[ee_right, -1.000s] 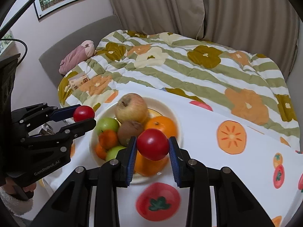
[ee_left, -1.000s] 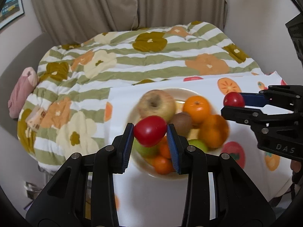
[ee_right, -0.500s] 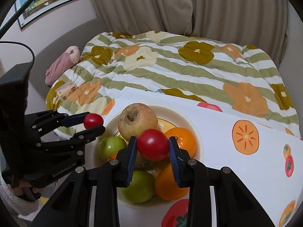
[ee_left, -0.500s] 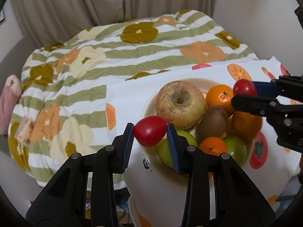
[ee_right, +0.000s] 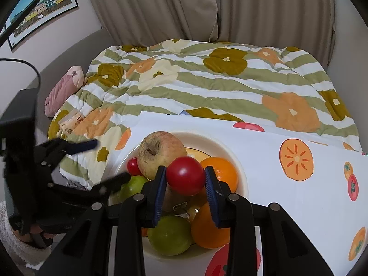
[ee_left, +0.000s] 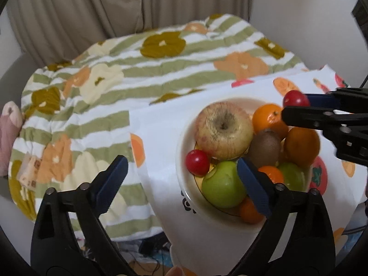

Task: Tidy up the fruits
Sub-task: 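Carry both cherry tomatoes to the bowl and release the left tool's tomato, then lower the cherry tomato into the bowl and open the right tool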

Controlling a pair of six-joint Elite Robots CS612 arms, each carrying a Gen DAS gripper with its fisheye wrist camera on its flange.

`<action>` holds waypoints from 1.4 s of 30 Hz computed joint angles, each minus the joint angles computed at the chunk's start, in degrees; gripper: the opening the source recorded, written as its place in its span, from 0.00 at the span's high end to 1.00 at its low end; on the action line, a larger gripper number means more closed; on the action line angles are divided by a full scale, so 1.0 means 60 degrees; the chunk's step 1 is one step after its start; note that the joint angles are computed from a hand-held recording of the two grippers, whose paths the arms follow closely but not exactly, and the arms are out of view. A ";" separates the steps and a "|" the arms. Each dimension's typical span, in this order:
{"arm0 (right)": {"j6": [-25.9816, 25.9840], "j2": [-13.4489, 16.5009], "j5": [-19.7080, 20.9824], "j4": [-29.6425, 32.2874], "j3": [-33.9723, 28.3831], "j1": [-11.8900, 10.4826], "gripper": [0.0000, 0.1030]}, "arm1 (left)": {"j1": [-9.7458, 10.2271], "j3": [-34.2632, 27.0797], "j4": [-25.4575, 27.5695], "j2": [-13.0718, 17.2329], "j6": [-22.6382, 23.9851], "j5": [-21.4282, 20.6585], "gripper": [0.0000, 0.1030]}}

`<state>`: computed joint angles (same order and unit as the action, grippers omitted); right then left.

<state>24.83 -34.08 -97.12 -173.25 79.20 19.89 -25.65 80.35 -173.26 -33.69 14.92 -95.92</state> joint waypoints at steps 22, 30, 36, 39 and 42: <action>0.0344 0.0528 0.0746 0.0608 -0.0883 -0.0347 0.70 | 0.0159 0.0333 -0.0018 -0.0243 -0.0159 0.0300 0.02; 0.0575 0.0575 0.0928 0.0684 -0.0988 -0.0386 0.70 | 0.0155 0.0439 0.0115 -0.0304 -0.0156 0.0408 0.02; 0.0685 0.0563 0.1241 0.0272 -0.0806 -0.0428 0.29 | 0.0090 0.0650 0.0104 -0.0443 -0.0344 0.0664 0.02; 0.0588 0.0444 0.1196 0.0127 -0.0619 -0.0417 0.18 | 0.0018 0.0781 0.0055 -0.0545 -0.0454 0.0805 0.02; 0.0462 0.0228 0.1114 -0.0080 -0.0316 -0.0401 0.18 | -0.0077 0.0986 -0.0130 -0.0708 -0.0609 0.0948 0.02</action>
<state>27.60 -32.71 -90.43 -173.73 77.31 17.48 -26.11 86.27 -174.04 -37.93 11.26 -90.23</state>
